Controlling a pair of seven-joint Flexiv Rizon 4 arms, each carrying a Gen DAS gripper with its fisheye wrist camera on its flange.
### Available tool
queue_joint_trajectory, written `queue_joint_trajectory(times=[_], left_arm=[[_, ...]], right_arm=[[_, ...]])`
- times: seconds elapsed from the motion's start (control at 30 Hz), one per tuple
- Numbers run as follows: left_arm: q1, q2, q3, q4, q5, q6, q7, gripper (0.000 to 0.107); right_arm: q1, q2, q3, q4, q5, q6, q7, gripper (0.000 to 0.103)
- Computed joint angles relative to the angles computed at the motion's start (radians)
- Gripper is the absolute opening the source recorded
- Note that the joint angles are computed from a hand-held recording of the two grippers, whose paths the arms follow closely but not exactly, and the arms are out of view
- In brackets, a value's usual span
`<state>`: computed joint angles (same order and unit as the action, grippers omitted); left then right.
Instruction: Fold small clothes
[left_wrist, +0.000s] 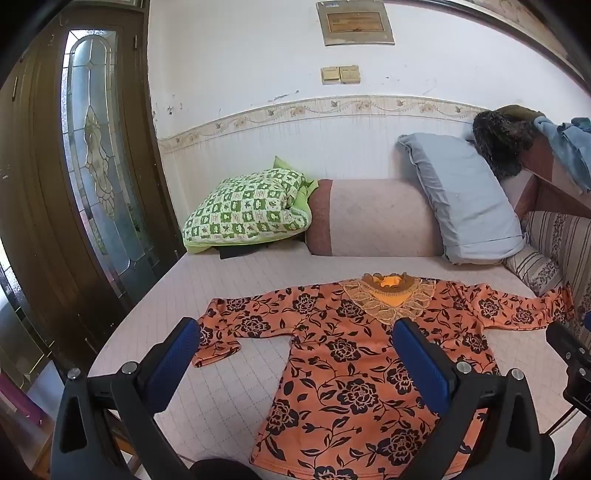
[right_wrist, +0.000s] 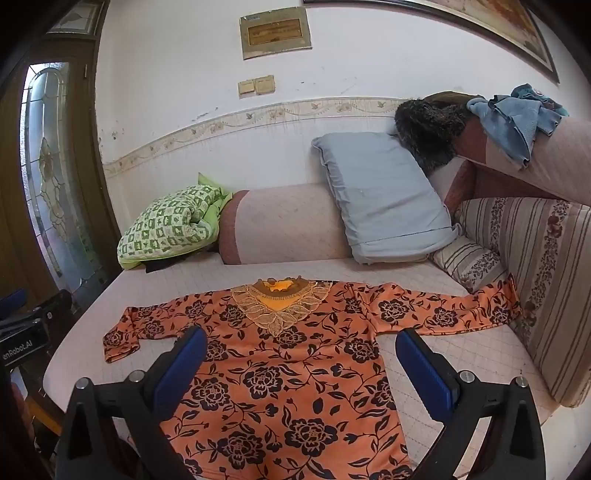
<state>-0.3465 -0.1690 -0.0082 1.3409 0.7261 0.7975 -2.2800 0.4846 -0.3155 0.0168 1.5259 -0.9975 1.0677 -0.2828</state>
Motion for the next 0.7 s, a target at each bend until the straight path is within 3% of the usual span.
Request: queue_joint_trajectory(times=[0.37,0.47,0.7], left_arm=[[0.02,0.025,0.005,0.078,0.001,0.057,-0.026,0.103],[0.027,-0.005,-0.01,0.029,-0.025,0.009,0.012,0.103],[0.012,-0.011,0.001,0.023,-0.045,0.009,0.035,0.103]], right_arm=[[-0.001,-0.015,-0.004,-0.012,0.02,0.0,-0.018,0.103],[0.001,-0.016,-0.006,-0.011,0.022,-0.002,-0.019,0.103],[0.002,-0.018,-0.006,-0.014,0.038,-0.013,-0.023,0.103]])
